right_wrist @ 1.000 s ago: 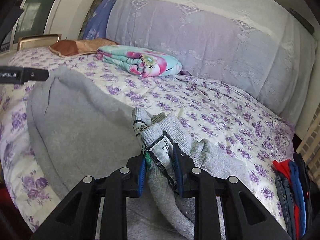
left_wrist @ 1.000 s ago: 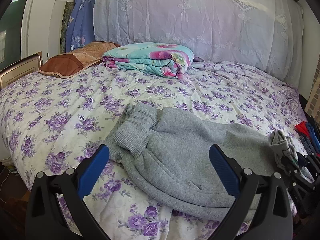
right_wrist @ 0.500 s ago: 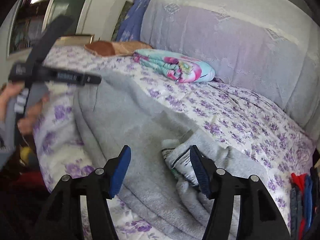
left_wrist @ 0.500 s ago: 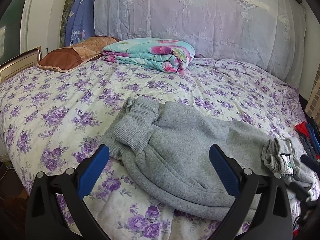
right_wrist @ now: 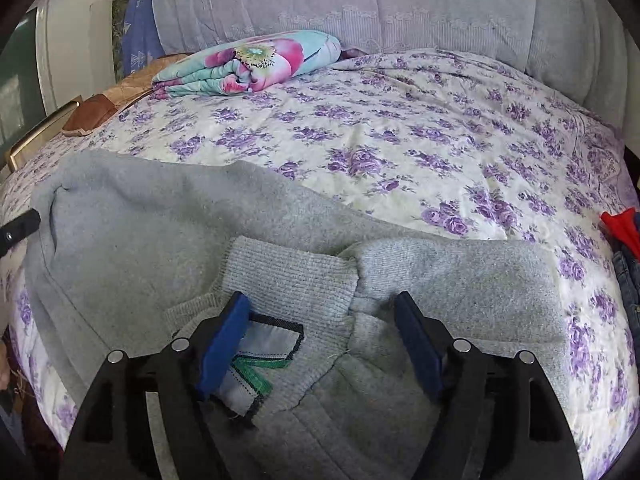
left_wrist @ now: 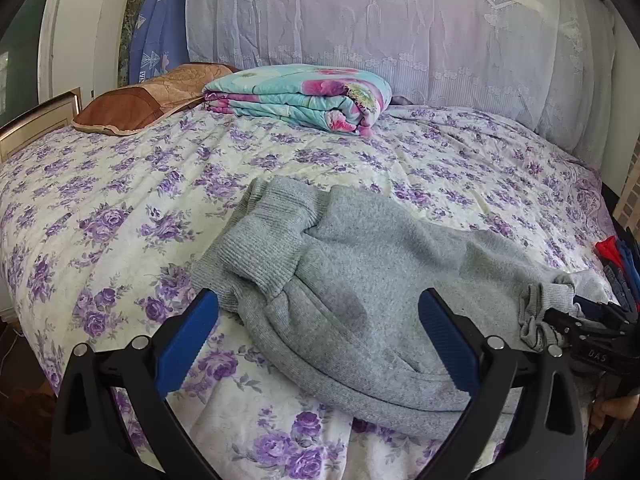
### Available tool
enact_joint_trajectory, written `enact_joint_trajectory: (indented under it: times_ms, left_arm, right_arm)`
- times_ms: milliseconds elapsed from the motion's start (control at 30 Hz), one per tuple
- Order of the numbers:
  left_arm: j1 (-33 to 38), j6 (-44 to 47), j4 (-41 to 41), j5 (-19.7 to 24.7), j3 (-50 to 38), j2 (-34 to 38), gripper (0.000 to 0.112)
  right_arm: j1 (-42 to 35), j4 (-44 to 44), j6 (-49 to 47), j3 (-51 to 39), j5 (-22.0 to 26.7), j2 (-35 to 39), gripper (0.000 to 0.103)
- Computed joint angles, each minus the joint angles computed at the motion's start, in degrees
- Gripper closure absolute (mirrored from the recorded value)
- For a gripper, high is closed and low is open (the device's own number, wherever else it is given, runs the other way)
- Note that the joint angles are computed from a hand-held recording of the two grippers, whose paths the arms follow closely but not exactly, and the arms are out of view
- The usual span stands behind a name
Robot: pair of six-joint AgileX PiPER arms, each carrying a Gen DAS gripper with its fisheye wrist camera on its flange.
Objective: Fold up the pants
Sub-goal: 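Lay the cuffs over the waistband with the right gripper, folding the pants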
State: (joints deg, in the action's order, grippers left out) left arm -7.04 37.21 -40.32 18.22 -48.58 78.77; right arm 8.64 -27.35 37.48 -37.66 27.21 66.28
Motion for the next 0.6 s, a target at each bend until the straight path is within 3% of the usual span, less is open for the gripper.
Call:
enact_joint_trajectory:
  times_ms: [100, 233, 300, 367, 400, 433, 600]
  left_arm:
    - [-0.3, -0.7, 0.8, -0.3, 0.0, 0.7, 0.014]
    - [-0.3, -2.8, 2.7, -0.3, -0.5, 1.8, 0.014]
    - [-0.3, -3.0, 3.0, -0.2, -0.7, 2.6, 0.014]
    - [-0.1, -2.5, 2.4, 0.0, -0.9, 3.2, 0.014]
    - [-0.1, -2.2, 2.2, 0.2, -1.0, 3.5, 0.014]
    - [-0.1, -2.0, 2.0, 0.3, -1.0, 3.7, 0.014]
    - [0.2, -1.3, 1.4, 0.8, -1.3, 4.5, 0.014]
  right_arm:
    - [-1.9, 4.1, -2.7, 2.1, -1.9, -6.0, 0.027]
    - [3.4, -7.2, 8.9, 2.8, 2.4, -12.8, 0.024]
    - [4.1, -7.0, 7.1, 2.3, 4.2, -11.2, 0.011]
    - [1.5, -0.2, -1.2, 1.5, 4.2, -5.6, 0.009]
    - [0.1, 1.6, -3.4, 2.6, 1.9, -4.2, 0.005]
    - [-0.8, 1.7, -3.3, 3.7, -0.4, -4.6, 0.004]
    - [-0.5, 3.8, -3.6, 3.5, 0.7, -7.5, 0.004]
